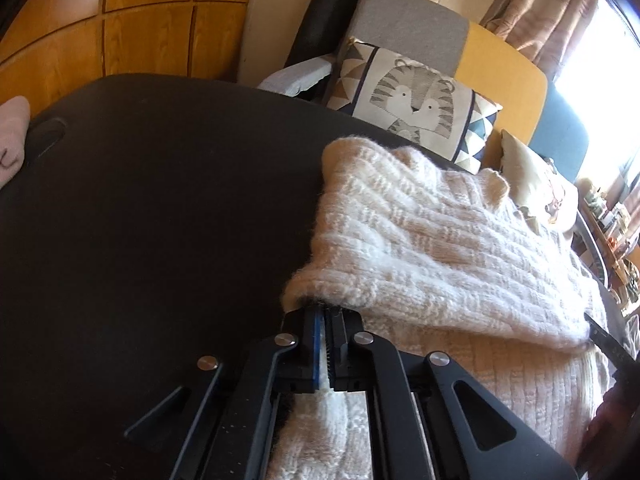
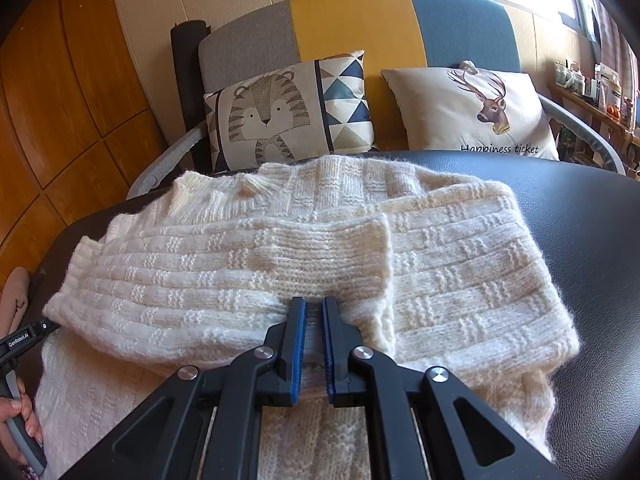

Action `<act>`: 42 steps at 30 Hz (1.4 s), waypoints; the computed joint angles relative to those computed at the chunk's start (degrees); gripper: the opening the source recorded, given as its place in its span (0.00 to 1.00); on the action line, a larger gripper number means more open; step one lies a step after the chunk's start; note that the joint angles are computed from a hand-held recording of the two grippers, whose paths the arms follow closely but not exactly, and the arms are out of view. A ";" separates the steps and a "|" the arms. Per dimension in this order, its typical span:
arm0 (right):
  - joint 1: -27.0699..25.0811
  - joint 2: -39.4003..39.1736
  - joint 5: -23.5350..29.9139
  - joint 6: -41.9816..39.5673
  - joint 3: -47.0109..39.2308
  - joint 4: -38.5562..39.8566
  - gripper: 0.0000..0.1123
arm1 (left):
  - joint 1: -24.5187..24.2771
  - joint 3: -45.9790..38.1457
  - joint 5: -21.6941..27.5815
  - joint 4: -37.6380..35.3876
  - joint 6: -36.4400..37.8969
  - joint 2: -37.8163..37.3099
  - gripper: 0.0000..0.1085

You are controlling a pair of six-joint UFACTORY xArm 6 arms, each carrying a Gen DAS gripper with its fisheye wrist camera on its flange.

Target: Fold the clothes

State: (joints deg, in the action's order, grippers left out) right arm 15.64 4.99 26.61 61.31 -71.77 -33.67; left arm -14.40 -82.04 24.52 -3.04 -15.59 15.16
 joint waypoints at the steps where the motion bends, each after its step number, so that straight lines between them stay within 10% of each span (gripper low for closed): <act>1: 0.04 0.04 0.12 0.07 -0.08 -0.11 0.05 | 0.08 0.06 0.03 1.47 -1.18 -0.06 0.02; 9: 0.16 0.09 0.41 0.30 -0.23 -0.46 0.05 | -0.53 -1.77 2.82 13.16 -8.99 0.65 0.02; 21: -0.68 -0.21 -0.82 -0.73 0.49 0.52 0.05 | 0.51 6.19 2.04 -2.67 5.88 -6.79 0.03; 26: -0.97 -0.35 -1.48 -1.03 0.81 1.07 0.05 | 1.87 10.10 -4.64 10.13 -5.39 -10.88 0.04; 37: -0.99 -0.67 -1.74 -0.83 1.23 1.02 0.05 | -3.93 -13.80 9.08 16.20 -1.98 7.00 0.05; 42: -1.24 -0.90 -2.53 -0.97 1.72 1.59 0.05 | -2.47 -10.28 5.75 10.50 -0.03 5.90 0.08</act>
State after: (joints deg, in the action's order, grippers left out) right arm 14.40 4.09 24.08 60.33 -70.05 -32.08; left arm -16.87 -92.32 30.28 7.46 -15.62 21.07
